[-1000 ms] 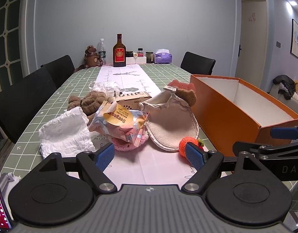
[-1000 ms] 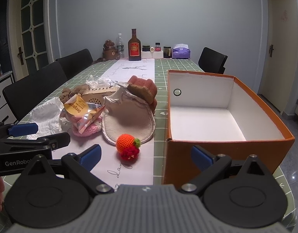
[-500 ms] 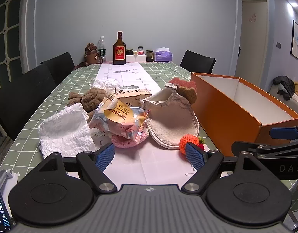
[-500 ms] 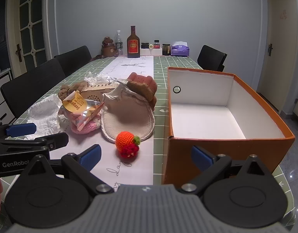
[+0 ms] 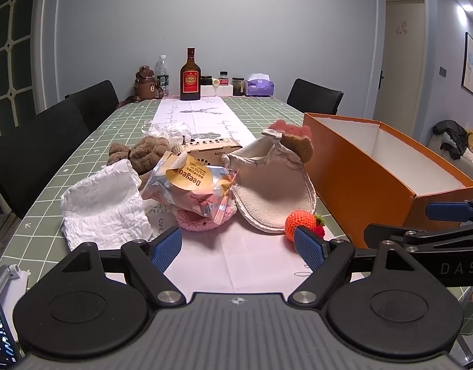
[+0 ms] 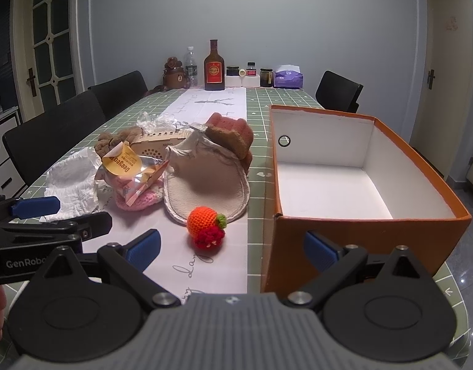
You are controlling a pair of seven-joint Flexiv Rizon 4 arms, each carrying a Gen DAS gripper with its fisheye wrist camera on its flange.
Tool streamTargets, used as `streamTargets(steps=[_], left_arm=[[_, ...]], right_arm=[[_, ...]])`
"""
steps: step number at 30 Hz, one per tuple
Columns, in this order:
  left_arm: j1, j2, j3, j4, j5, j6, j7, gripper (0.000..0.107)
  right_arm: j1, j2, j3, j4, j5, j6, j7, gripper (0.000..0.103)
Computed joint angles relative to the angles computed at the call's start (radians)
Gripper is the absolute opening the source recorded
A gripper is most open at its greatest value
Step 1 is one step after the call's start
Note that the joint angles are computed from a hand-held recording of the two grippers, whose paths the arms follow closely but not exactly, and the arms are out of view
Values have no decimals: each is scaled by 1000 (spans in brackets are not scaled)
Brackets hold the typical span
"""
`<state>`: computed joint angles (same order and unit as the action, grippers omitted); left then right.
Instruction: Organize soft objects
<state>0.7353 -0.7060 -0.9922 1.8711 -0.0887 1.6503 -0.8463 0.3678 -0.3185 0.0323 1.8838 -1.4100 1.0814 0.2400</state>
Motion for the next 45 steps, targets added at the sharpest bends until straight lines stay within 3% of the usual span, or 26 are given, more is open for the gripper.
streamTargets(steps=[5,8,11,13,18,22,25,27,28,34,36,40,45], left_arm=[[19,-12,-16,10,13,16,0,96],[45,-24,-42,13,18,9,-10,90],[62,-27,-52,12,14,-9,-16,87],[66,-25,-50,10,7,-23,-16,82],[88,-48,-77,-1,-16,-57,11,60],[61,-35,-34,-20,-56,-69,11,46],[-17,-10,69,-54,-91,-40,-11,49],[-80,1,150,-88,-104,-23,-21,73],[-103,-2,178,-108,-106,-23,-17,76],[-236,-32,327,-249,-130,-46,64,87],[-318,-35,427,-308,-156,-66,60,89],[-418,-67,550,-419,-228,-150,45,90],[-565,-98,776,-517,-202,-177,54,91]], right_arm=[[2,-5,-2,-4,-19,5,6,97],[0,-12,-4,-9,-38,19,6,95],[-4,-19,-5,-16,-66,43,9,88],[-7,-25,-10,-23,-111,68,25,73],[-1,-53,-8,-62,-155,103,-18,61],[1,-91,-10,-100,-120,138,-76,58],[9,-123,-27,-133,-99,165,-113,60],[15,-151,-44,-167,-93,184,-136,64],[17,-165,-52,-182,-91,196,-145,65],[31,-269,-113,-314,-33,298,-232,67],[43,-311,-141,-372,-10,323,-268,72],[58,-404,-169,-487,95,339,-416,72],[63,-494,-185,-603,216,365,-573,75]])
